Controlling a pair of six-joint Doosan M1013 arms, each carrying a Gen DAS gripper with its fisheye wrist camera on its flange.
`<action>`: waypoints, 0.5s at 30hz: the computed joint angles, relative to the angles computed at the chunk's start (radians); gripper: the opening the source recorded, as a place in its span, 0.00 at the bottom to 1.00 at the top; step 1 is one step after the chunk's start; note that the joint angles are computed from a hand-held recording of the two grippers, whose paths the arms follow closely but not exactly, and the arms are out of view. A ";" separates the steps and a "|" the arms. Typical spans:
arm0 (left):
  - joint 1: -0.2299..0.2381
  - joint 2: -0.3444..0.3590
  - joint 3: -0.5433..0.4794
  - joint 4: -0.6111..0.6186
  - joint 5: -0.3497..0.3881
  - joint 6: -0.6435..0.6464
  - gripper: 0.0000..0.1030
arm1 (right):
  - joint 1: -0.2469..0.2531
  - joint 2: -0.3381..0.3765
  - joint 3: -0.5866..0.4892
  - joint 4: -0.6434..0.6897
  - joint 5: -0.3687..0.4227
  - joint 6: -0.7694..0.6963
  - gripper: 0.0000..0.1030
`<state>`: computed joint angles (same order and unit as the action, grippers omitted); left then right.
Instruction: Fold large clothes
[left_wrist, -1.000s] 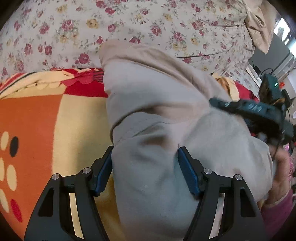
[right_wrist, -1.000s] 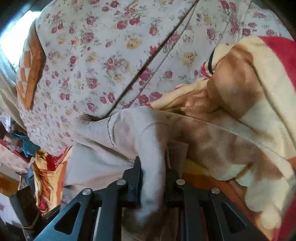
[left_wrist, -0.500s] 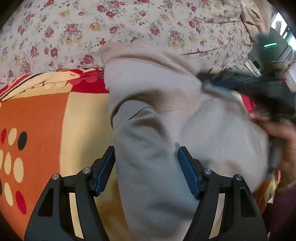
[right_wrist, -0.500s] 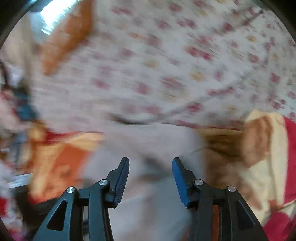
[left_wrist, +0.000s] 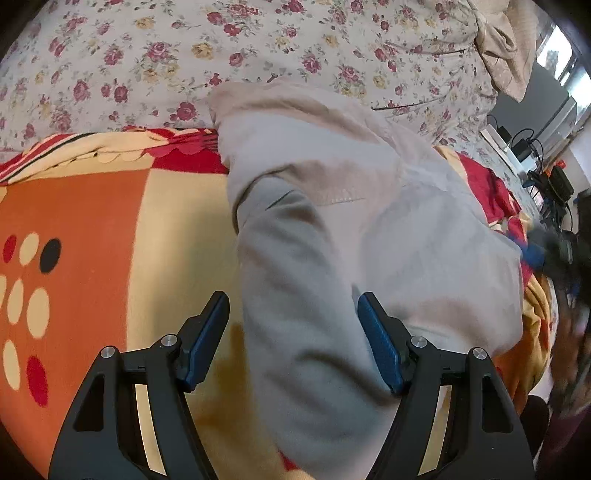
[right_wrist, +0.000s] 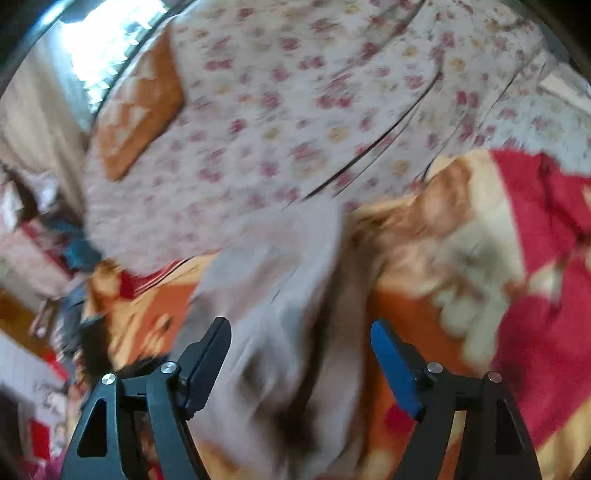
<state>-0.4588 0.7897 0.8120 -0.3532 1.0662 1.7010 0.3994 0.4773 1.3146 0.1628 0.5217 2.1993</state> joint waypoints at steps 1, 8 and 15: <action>0.000 -0.002 0.004 0.001 0.001 -0.004 0.70 | 0.004 0.006 0.003 0.064 0.008 -0.064 0.62; -0.001 -0.064 0.074 -0.010 -0.020 0.090 0.70 | 0.052 -0.013 0.031 -0.124 0.072 0.040 0.02; -0.010 -0.061 0.086 0.050 -0.022 0.051 0.70 | 0.059 -0.002 0.011 -0.184 0.170 0.110 0.02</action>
<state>-0.4689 0.7292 0.8984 -0.3033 1.0438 1.7522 0.4581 0.4749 1.3260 -0.0208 0.6917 2.3094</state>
